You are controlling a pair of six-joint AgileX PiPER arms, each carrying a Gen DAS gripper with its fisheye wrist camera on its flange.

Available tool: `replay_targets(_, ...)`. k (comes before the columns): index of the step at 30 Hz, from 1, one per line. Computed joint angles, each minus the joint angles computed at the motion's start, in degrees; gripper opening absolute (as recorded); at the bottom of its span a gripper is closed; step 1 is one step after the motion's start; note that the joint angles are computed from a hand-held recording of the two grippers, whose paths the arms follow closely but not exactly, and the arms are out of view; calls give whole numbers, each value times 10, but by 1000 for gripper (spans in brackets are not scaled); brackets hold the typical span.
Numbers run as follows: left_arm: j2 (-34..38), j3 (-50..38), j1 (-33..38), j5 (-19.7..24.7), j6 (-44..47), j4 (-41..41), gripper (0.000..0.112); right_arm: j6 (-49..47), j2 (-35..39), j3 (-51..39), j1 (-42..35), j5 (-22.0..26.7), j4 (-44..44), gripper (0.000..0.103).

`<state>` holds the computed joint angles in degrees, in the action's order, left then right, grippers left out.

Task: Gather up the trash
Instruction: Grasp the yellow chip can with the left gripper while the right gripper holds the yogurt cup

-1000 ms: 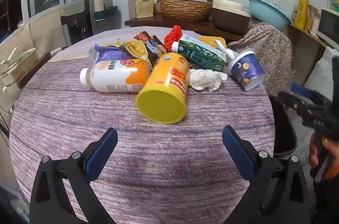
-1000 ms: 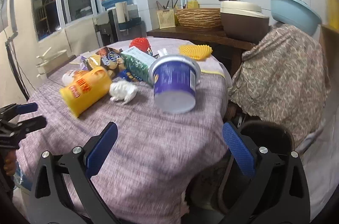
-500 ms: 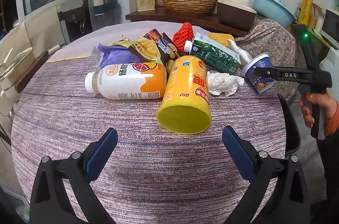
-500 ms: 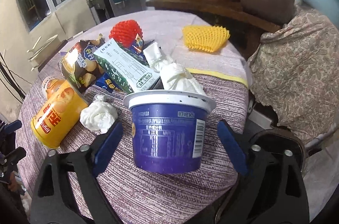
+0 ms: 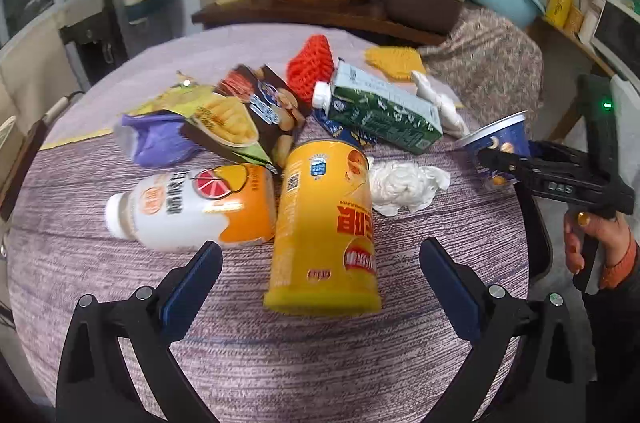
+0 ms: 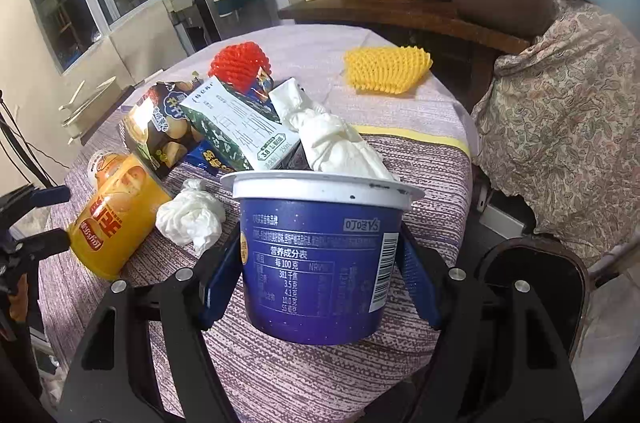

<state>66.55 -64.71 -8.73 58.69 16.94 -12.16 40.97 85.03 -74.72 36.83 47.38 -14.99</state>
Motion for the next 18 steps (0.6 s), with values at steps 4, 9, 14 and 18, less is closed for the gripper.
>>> replay_targets(4, 79, -60, -3, 44, -2, 3, 95, 17, -24, 18, 10, -12, -13, 72)
replay_targets(9, 134, -108, -17, 86, -13, 22, 92, 52, -49, 37, 35, -10, -58, 72)
replay_targets(14, 164, -123, -51, 95, -31, 60, 81, 107, -77, 66, 67, -13, -100, 72)
replay_targets(18, 174, -120, -51, 87, -41, 65, 65, 137, -101, 86, 86, -17, -115, 72)
